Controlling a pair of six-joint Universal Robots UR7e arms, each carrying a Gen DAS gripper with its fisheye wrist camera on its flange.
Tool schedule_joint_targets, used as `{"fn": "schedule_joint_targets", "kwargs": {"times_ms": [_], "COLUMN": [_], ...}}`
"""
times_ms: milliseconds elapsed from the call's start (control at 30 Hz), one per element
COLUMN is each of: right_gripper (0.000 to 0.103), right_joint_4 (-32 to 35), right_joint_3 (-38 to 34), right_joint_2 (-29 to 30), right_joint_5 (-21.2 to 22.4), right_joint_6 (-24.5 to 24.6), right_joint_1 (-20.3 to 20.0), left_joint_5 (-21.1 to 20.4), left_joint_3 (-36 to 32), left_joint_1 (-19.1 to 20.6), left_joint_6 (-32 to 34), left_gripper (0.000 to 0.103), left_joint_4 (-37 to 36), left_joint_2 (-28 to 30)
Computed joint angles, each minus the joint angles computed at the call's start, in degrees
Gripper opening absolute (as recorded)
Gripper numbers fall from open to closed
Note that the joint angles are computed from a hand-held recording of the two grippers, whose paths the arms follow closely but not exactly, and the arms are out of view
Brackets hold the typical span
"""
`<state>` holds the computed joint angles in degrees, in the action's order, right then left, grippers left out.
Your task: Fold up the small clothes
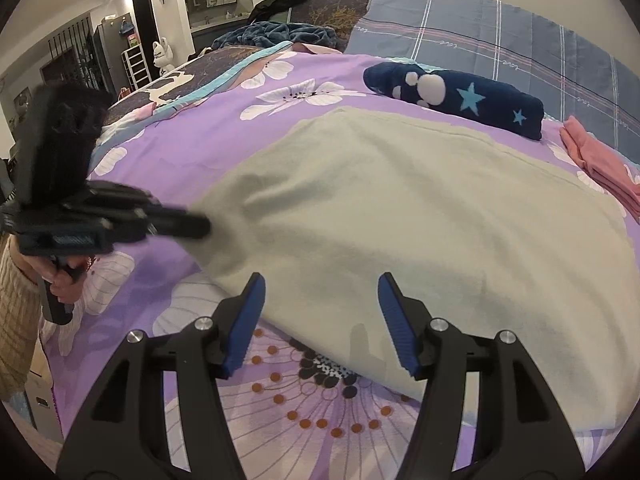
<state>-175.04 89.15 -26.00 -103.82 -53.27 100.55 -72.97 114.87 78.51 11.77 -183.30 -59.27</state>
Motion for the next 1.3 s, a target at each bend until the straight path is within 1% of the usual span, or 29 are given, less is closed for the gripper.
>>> {"fn": "schedule_joint_targets", "kwargs": {"times_ms": [33, 67, 100, 133, 200, 267, 300, 333, 400, 433, 500, 533, 600, 633, 667, 700, 733, 767, 800, 867, 967, 1000, 1033, 1067, 1167, 1233, 1267, 1300], "right_gripper": [0.06, 0.06, 0.06, 0.061, 0.061, 0.061, 0.062, 0.062, 0.062, 0.062, 0.062, 0.062, 0.062, 0.062, 0.062, 0.062, 0.062, 0.062, 0.062, 0.062, 0.062, 0.062, 0.064, 0.065, 0.067, 0.067, 0.067, 0.067], "right_joint_4": [-0.15, -0.31, -0.45, -0.62, -0.8, -0.69, -0.47, -0.3, 0.17, 0.2, 0.9, 0.8, -0.37, -1.09, -1.5, -2.12, -2.97, -3.48, -4.44, -6.06, -7.03, -6.77, -6.49, -6.19, -4.41, -2.9, -2.21, -1.45], "right_joint_3": [0.12, 0.3, 0.45, 0.59, 0.82, 1.13, 1.22, 1.24, 1.17, 1.41, 1.85, 2.06, 2.92, 3.34, 3.52, 3.75, 3.96, 3.9, 3.83, 3.89, 4.27, 4.37, 4.28, 4.24, 3.37, 2.64, 2.35, 2.04], "right_joint_2": [-0.01, -0.05, -0.07, -0.09, -0.17, -0.46, -0.55, -0.55, -0.26, -0.26, -0.3, -0.24, 0.15, 0.52, 0.78, 1.18, 1.79, 2.29, 3.07, 4.1, 4.55, 4.44, 4.37, 4.26, 4.28, 4.42, 4.44, 4.44], "right_joint_5": [0.0, 0.01, 0.0, -0.1, -0.15, 0.28, 0.49, 0.57, 0.07, -0.16, -0.33, -0.42, -0.89, -1.02, -0.99, -0.94, -1.03, -1.15, -1.52, -2.56, -3.57, -3.83, -3.9, -3.97, -4.44, -4.66, -4.64, -4.63], "right_joint_6": [-0.24, -0.59, -0.72, -0.93, -1.14, -1.25, -1.39, -1.58, -2.04, -2.15, -3.81, -4.66, -8.23, -10.42, -11.62, -13.11, -14.78, -15.7, -16.96, -18.27, -18.81, -18.31, -17.93, -17.29, -15.09, -13.82, -13.26, -12.69], "right_joint_1": [0.01, 0.02, 0.05, 0.08, 0.11, 0.03, -0.02, -0.06, -0.1, -0.07, 0.06, 0.17, 0.8, 1.2, 1.47, 1.8, 2.23, 2.49, 2.84, 3.25, 3.35, 3.28, 3.22, 3.13, 2.92, 2.81, 2.76, 2.7], "left_joint_5": [1.36, 0.32, -0.06, 0.33, -0.33, 1.42, -0.38, -3.46, -7.2, -7.67, -6.73, -5.19, -3.14, -1.93, -0.49, 1.72, 3.03, 3.77, 4.19, 5.73, 8.12, 8.33, 7.9, 7.91, 8.28, 8.56, 9.29, 9.93], "left_joint_3": [-0.46, 0.11, 0.28, 0.52, 1.19, 2.04, 2.16, 1.99, 1.8, 1.88, 2.36, 2.81, 3.39, 3.25, 2.57, 1.48, 0.14, -1.32, -2.98, -7.94, -14.27, -15.9, -16.84, -18.36, -21.26, -22.04, -22.35, -22.72], "left_joint_1": [0.42, 0.79, 0.99, 0.96, 1.21, 0.74, 1.62, 3.0, 4.56, 4.69, 4.22, 3.47, 2.29, 1.64, 1.07, 0.38, 0.15, 0.18, 0.38, 1.06, 2.26, 2.69, 3.09, 3.27, 3.47, 3.36, 3.23, 3.11], "left_joint_6": [-1.1, -1.01, -1.28, -2.75, -5.25, -4.83, -5.88, -7.8, -9.68, -9.98, -10.27, -10.01, -9.05, -8.31, -7.81, -6.77, -5.82, -5.31, -4.94, -4.16, -4.5, -3.67, -2.34, -2.34, -4.0, -4.22, -3.93, -3.89], "left_gripper": [0.029, 0.028, 0.01, 0.002, 0.001, 0.001, 0.001, 0.001, 0.001, 0.002, 0.005, 0.007, 0.024, 0.027, 0.032, 0.033, 0.033, 0.036, 0.046, 0.054, 0.056, 0.057, 0.059, 0.061, 0.061, 0.061, 0.053, 0.035], "left_joint_4": [0.86, -0.68, -1.0, -0.95, -0.48, 0.87, 0.68, 0.41, -0.32, -0.71, -1.84, -3.2, -6.23, -7.7, -8.15, -8.64, -8.48, -7.83, -6.57, -2.64, 3.27, 2.78, 1.65, 1.97, 2.19, 1.97, 1.91, 2.01], "left_joint_2": [0.69, 0.66, 0.47, 0.01, -0.84, -1.11, -1.12, -1.19, -1.14, -1.12, -1.47, -1.88, -2.41, -2.67, -2.53, -2.06, -1.42, -0.72, 0.0, 2.63, 6.25, 7.54, 8.39, 9.12, 10.71, 11.34, 11.63, 11.88]}}
